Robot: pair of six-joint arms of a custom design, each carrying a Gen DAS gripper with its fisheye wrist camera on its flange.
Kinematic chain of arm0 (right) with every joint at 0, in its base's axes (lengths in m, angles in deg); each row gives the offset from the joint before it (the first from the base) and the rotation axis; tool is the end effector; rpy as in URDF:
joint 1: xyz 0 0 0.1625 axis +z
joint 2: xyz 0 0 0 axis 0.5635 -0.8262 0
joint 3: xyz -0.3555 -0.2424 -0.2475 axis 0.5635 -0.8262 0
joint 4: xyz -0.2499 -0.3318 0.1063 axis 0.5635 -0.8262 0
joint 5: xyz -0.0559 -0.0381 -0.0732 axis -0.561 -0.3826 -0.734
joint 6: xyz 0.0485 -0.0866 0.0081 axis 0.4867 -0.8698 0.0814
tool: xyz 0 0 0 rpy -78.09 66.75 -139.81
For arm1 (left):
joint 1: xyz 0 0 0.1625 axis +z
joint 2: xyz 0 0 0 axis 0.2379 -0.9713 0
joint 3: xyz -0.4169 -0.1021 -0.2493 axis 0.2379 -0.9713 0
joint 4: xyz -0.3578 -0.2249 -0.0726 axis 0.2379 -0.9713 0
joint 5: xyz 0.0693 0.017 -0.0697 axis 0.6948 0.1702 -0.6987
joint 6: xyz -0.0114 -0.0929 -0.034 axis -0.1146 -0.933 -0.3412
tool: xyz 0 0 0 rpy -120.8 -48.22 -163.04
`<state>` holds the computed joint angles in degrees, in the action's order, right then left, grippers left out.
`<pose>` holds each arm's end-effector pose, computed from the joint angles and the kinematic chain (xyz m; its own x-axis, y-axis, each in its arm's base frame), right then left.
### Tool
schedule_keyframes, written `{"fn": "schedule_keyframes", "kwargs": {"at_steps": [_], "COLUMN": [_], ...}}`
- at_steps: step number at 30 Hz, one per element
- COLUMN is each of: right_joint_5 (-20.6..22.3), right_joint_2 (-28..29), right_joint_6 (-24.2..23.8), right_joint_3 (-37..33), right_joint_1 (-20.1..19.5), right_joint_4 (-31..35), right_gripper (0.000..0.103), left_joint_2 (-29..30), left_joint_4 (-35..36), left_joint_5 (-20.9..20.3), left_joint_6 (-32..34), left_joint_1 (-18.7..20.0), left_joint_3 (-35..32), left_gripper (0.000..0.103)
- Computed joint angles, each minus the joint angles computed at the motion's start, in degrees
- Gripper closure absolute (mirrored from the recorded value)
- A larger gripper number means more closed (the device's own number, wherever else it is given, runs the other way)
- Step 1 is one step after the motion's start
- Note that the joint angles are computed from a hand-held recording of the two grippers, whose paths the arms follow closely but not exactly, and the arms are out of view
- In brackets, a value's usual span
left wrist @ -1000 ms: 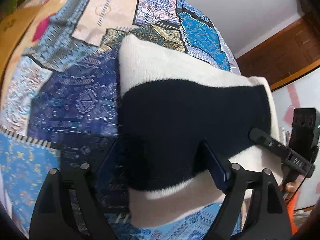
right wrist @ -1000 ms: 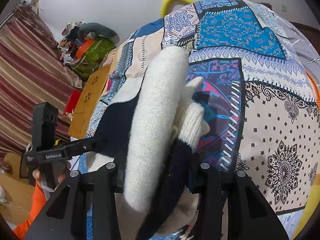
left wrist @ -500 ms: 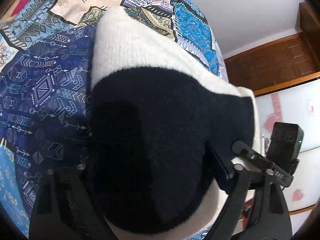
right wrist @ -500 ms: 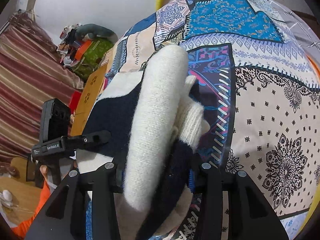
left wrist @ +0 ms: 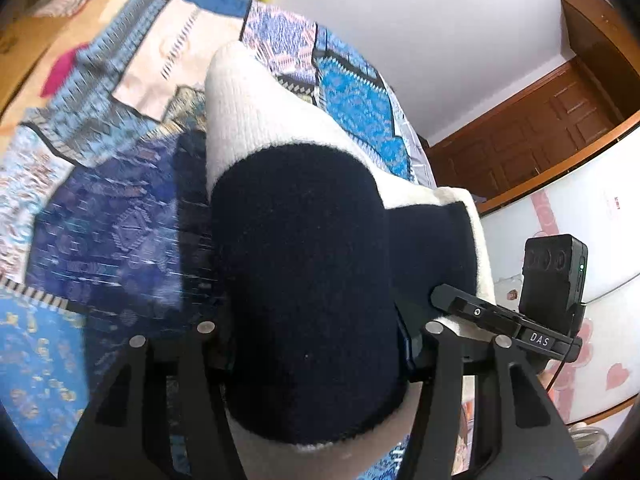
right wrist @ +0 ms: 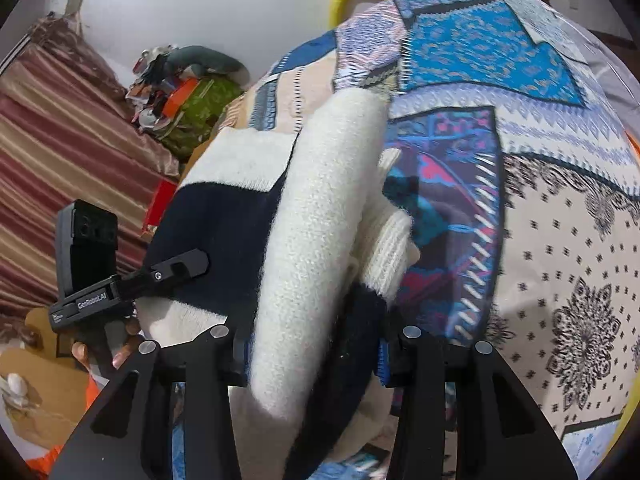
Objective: Fold small clothes
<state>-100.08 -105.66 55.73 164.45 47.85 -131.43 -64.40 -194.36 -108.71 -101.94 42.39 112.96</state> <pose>0.0513 -0.5619 0.3151 -0.9853 -0.0691 0.1562 -0.1274 0.9063 -0.4030 -0.2856 -0.6955 0.0141 -0.9560 0.2717 -0.1106 0.2900 0.9324 -0.2158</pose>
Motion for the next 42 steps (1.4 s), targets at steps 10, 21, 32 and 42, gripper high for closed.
{"fn": "schedule_keyframes", "kwargs": {"at_steps": [10, 21, 32, 42], "right_joint_5": [-1.68, -7.71, -13.63, -14.81], "right_joint_2": [4.58, 4.1, 3.52, 5.88], "right_joint_6": [-0.43, -2.39, -7.71, -14.28], "right_joint_3": [-0.71, -0.65, 0.62, 1.25], "right_joint_1": [3.52, 5.45, 9.19, 12.92], "right_joint_4": [-0.1, -2.34, -9.53, -15.45], "right_gripper": [0.064, 0.058, 0.058, 0.058], "left_joint_2": [-6.05, -7.08, -8.31, -7.83], "left_joint_4": [-1.18, -1.05, -1.05, -10.87], "left_joint_5": [2.12, 2.52, 17.93, 32.79], "left_joint_6": [-1.43, -4.94, -1.63, 11.27], "left_joint_1": [2.18, 3.82, -0.56, -6.74], "left_joint_3": [7.2, 9.55, 11.52, 15.12], "left_gripper": [0.046, 0.043, 0.041, 0.041]}}
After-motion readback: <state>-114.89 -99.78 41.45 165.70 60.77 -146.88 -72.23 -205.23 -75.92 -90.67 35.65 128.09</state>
